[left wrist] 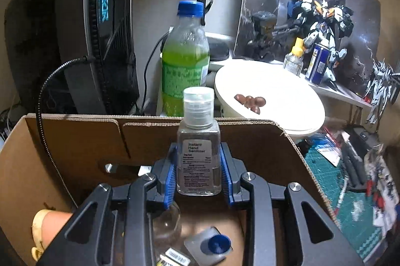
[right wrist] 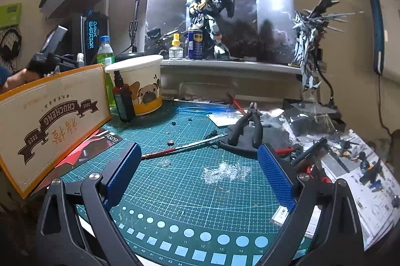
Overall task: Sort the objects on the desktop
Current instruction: 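Carry the sanitizer bottle with the left tool down into the cardboard box, then open the left tool and release the bottle inside the box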
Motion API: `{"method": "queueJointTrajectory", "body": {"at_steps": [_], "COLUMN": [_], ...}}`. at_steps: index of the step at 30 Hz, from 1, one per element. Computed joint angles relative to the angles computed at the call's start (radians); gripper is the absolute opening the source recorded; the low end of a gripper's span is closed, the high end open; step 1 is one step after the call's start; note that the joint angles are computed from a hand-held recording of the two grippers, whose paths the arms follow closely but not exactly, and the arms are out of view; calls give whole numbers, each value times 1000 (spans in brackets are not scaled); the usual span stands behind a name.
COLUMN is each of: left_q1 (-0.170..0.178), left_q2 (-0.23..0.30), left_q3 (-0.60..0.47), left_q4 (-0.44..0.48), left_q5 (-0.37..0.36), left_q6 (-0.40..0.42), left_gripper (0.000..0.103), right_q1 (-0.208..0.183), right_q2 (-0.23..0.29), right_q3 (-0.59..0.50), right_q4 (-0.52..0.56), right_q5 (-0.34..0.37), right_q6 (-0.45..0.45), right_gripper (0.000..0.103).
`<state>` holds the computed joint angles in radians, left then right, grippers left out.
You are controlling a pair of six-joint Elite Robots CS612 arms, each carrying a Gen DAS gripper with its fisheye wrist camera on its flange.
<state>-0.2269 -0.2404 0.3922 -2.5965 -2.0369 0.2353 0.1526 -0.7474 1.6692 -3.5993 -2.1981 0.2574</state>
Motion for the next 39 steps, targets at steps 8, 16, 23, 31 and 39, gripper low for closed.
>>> {"method": "queueJointTrajectory", "body": {"at_steps": [8,16,23,31,39], "left_q1": [3,-2,-6,-6,1], "left_q2": [-10,-29,-63,-155,-279], "left_q3": [31,58,102,242,386], "left_q4": [24,26,3,-88,-254], "left_q5": [-77,-32,9,15,21], "left_q6": [65,110,96,46,-96], "left_gripper": [31,31,34,60,98], "right_q1": [-5,-5,-7,-4,3], "right_q2": [7,19,20,11,0], "right_q3": [-19,-37,-35,-25,-17], "right_q4": [23,26,17,-13,-49], "right_q5": [6,28,47,39,42], "right_q6": [-12,-27,-11,-20,-46], "right_gripper": [94,94,94,94,94]}}
